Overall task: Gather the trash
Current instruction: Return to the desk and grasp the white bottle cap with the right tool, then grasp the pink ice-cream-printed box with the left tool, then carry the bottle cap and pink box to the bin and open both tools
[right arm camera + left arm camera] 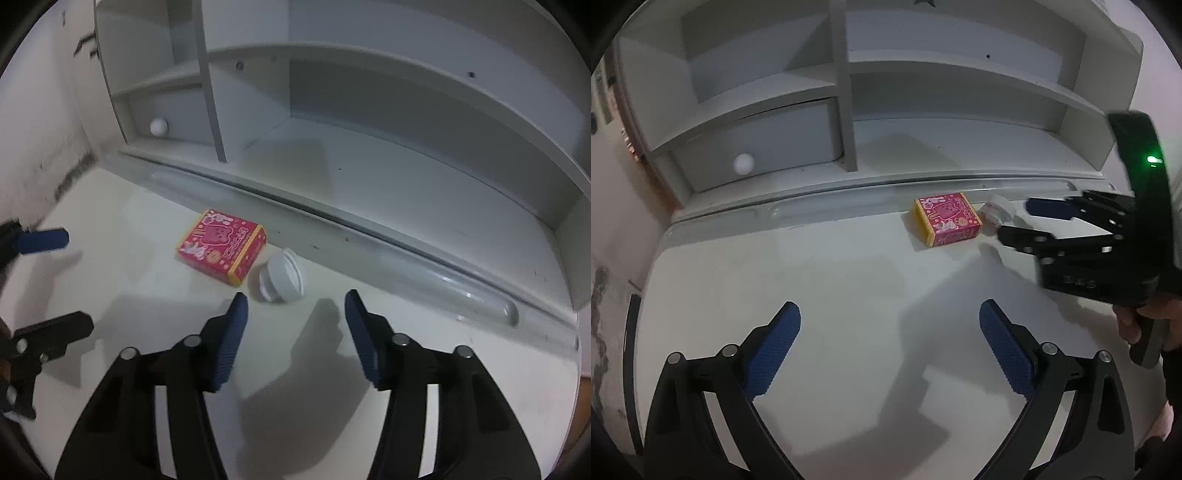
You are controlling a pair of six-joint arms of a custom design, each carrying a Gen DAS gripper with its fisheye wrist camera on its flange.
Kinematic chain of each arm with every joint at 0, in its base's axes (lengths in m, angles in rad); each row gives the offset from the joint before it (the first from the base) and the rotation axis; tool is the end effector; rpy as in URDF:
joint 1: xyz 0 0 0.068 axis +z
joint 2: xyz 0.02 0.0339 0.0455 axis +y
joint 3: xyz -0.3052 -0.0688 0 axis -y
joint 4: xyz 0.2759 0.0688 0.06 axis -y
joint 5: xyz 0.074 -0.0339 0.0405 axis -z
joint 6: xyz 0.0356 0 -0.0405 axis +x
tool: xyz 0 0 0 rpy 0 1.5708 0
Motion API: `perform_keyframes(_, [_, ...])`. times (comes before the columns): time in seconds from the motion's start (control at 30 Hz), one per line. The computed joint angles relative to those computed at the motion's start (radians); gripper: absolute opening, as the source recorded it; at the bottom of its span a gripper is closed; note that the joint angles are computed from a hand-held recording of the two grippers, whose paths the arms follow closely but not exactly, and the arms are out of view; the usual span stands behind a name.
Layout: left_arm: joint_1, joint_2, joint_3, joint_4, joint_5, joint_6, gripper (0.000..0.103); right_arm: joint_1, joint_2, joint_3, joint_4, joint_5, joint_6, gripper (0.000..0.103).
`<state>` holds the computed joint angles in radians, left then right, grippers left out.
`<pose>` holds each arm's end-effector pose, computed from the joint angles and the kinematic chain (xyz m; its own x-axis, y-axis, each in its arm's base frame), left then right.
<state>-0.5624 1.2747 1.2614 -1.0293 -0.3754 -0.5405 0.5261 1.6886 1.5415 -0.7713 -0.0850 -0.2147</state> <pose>0.2283 -0.1285 0.3692 -0.8014 -0.0608 -0.5951 -0.0847 0.9963 0.0122 0.3479 0.2055 0.3485 -0.5553 -0.5679 -0.6075 -0.6788 0.7316 -0.0634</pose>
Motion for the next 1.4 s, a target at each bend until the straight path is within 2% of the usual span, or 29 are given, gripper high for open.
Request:
perform_keyframes(0.1, [0.024,0.018,-0.009,0.035,0.01,0.058,0.095,0.006,0.039,0.051,-0.018,0.002,-0.011,0.045])
perform_keyframes(0.13, [0.031,0.035,-0.006,0.049,0.015,0.069,0.095,0.0,0.038,0.054,-0.024,-0.008,-0.02,0.033])
perform_keyframes(0.17, [0.039,0.049,-0.003,0.062,0.025,0.074,0.095,-0.009,0.037,0.058,-0.035,-0.023,-0.035,0.029])
perform_keyframes(0.33, [0.049,0.153,0.068,0.11,0.053,0.097,0.095,-0.059,-0.049,0.002,-0.026,-0.054,-0.035,0.029])
perform_keyframes(0.5, [0.024,0.29,0.175,0.103,-0.022,0.094,0.095,-0.171,-0.178,-0.082,-0.045,-0.121,-0.021,0.029])
perform_keyframes(0.6, [0.028,0.335,0.202,0.092,-0.025,0.083,0.093,-0.237,-0.266,-0.144,-0.066,-0.154,-0.036,0.029])
perform_keyframes(0.67, [0.037,0.34,0.201,0.1,-0.005,0.067,0.079,-0.295,-0.328,-0.186,-0.087,-0.182,-0.055,0.029])
perform_keyframes(0.7, [0.042,0.334,0.196,0.111,0.015,0.061,0.068,-0.314,-0.347,-0.197,-0.097,-0.192,-0.06,0.029])
perform_keyframes(0.73, [0.042,0.333,0.198,0.108,0.023,0.05,0.053,-0.35,-0.381,-0.218,-0.115,-0.209,-0.072,0.029])
perform_keyframes(0.77, [0.035,0.337,0.213,0.089,0.015,0.036,0.053,-0.374,-0.41,-0.239,-0.124,-0.22,-0.077,0.029])
perform_keyframes(0.9, [-0.045,0.327,0.254,0.041,-0.029,-0.029,0.053,-0.598,-0.525,-0.287,-0.221,-0.34,-0.176,0.029])
perform_keyframes(1.0, [-0.19,0.353,0.324,0.008,-0.079,-0.082,0.053,-0.873,-0.595,-0.312,-0.321,-0.457,-0.322,0.029])
perform_keyframes(1.1, [-0.379,0.436,0.45,-0.004,-0.124,-0.127,0.053,-1.25,-0.574,-0.292,-0.468,-0.615,-0.573,0.029])
perform_keyframes(1.13, [-0.453,0.484,0.513,0.007,-0.126,-0.126,0.053,-1.376,-0.55,-0.275,-0.497,-0.599,-0.614,0.029])
perform_keyframes(1.2, [-0.556,0.564,0.61,0.036,-0.108,-0.109,0.053,-1.613,-0.464,-0.239,-0.571,-0.664,-0.795,0.029])
perform_keyframes(1.3, [-0.684,0.746,0.853,0.038,-0.049,-0.059,0.053,-1.89,-0.308,-0.171,-0.605,-0.672,-0.951,0.029])
perform_keyframes(1.4, [-0.781,1.004,1.23,-0.049,0.008,-0.003,0.053,-2.068,-0.144,-0.097,-0.565,-0.642,-0.991,0.029])
